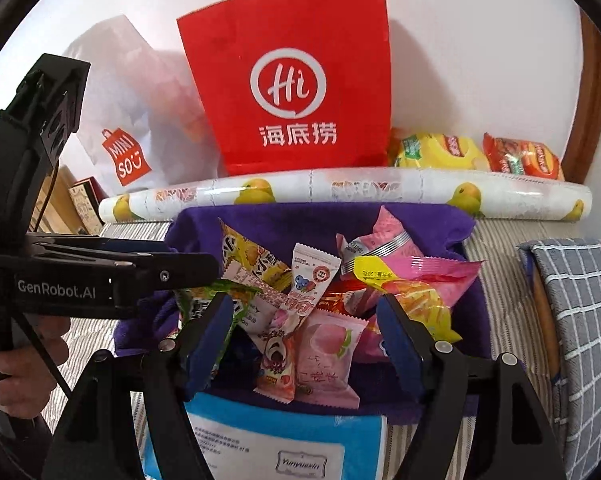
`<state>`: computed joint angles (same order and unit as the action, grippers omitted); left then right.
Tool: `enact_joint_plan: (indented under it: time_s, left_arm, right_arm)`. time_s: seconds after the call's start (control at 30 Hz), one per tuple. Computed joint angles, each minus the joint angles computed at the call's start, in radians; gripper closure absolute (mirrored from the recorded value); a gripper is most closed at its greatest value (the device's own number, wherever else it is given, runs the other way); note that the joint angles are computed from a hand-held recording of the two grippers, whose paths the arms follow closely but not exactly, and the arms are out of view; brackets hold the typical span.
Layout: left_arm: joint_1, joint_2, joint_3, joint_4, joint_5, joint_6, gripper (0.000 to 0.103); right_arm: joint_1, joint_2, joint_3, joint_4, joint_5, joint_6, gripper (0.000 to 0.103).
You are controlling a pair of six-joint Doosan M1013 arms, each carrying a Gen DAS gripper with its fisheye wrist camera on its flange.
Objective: Organize snacks
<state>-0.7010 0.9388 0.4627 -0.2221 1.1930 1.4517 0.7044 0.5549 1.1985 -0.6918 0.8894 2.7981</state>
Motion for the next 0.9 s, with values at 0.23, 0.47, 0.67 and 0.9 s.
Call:
enact_joint_plan:
  time_s: [0.23, 0.47, 0.67, 0.9]
  left_arm:
    - [-0.016, -0.077, 0.105, 0.040, -0.091, 0.012, 0.028]
    - [-0.032, -0.190, 0.290, 0.030, -0.221, 0.008, 0.024]
    - [-0.049, -0.290, 0.449, 0.077, -0.329, -0.031, 0.020]
    - [-0.087, -0.402, 0.616, 0.183, -0.453, -0.118, 0.014]
  right_arm:
    - [0.029, -0.034, 0.019, -0.051, 0.030, 0.082, 0.029]
    - [0.060, -0.067, 0.041, -0.079, 0.091, 0.152, 0.029]
    - [0.099, -0.104, 0.083, -0.137, 0.145, 0.275, 0.029]
    - [0.154, -0.136, 0.111, -0.163, 0.257, 0.334, 0.029]
